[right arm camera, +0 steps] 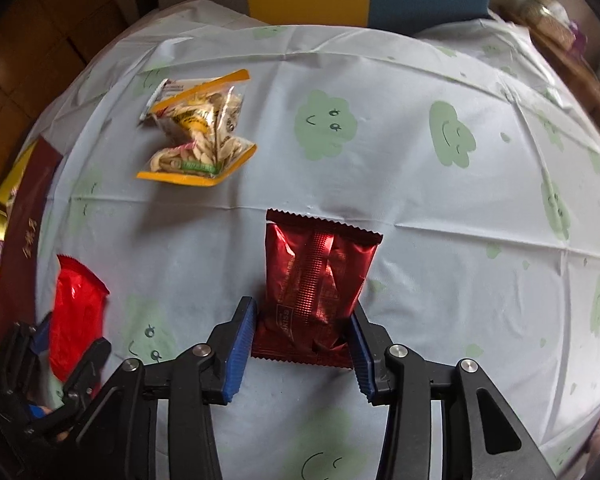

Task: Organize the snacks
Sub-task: 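Grasp the small red candy with the right tool while the left tool holds the red bar, then carry the red bar over the gold tin with the left tool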

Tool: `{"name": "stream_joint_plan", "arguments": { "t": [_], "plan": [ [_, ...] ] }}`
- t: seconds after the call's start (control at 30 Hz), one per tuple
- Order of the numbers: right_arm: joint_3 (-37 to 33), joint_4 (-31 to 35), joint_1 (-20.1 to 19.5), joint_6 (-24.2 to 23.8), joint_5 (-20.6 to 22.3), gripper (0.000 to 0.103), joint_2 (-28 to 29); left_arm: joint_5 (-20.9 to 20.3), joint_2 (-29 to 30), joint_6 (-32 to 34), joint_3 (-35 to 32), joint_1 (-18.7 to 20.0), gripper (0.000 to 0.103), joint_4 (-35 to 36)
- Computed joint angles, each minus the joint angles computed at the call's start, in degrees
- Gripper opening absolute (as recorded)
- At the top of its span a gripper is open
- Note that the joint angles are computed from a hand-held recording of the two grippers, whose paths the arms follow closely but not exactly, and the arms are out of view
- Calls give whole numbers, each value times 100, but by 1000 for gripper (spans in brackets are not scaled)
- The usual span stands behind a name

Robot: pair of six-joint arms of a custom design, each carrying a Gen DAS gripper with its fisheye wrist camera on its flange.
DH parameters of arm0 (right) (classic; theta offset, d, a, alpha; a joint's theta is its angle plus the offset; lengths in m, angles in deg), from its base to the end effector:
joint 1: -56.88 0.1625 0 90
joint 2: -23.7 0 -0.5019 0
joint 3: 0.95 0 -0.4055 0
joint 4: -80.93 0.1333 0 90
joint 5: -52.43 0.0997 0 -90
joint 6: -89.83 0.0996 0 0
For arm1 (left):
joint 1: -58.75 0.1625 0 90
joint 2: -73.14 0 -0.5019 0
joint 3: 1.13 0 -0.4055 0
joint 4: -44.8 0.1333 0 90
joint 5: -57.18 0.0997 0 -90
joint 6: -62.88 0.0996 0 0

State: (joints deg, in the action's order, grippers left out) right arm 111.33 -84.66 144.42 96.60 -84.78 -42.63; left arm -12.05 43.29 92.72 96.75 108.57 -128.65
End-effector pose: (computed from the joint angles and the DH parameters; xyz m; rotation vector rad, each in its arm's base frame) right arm 0.0342 -0.6056 0.3212 -0.4431 -2.2358 0.6358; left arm -0.3279 -0.6496 -0.0270 1.5360 2.3128 -0.4201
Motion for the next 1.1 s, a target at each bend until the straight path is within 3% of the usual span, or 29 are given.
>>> {"name": "stream_joint_plan", "arguments": {
  "t": [0.23, 0.5, 0.63, 0.9, 1.0, 1.1],
  "plan": [
    [-14, 15, -7, -201, -49, 47, 7, 286, -20, -165, -154, -100, 45, 523],
    [-41, -80, 114, -295, -282, 47, 208, -122, -606, -383, 62, -122, 45, 621],
    [-63, -113, 155, -338, -368, 47, 276, -46, -906, -675, -58, -10, 45, 669],
    [-51, -162, 208, -485, -515, 47, 315, 1092, -1201, -1579, -540, 470, 45, 643],
    [-42, -186, 223, -519, -546, 47, 328, 1595, -1241, -2084, -758, 707, 45, 962],
    [-29, -213, 229, -523, -548, 47, 335, 1840, -1272, -2483, -864, 870, 45, 1207]
  ]
}}
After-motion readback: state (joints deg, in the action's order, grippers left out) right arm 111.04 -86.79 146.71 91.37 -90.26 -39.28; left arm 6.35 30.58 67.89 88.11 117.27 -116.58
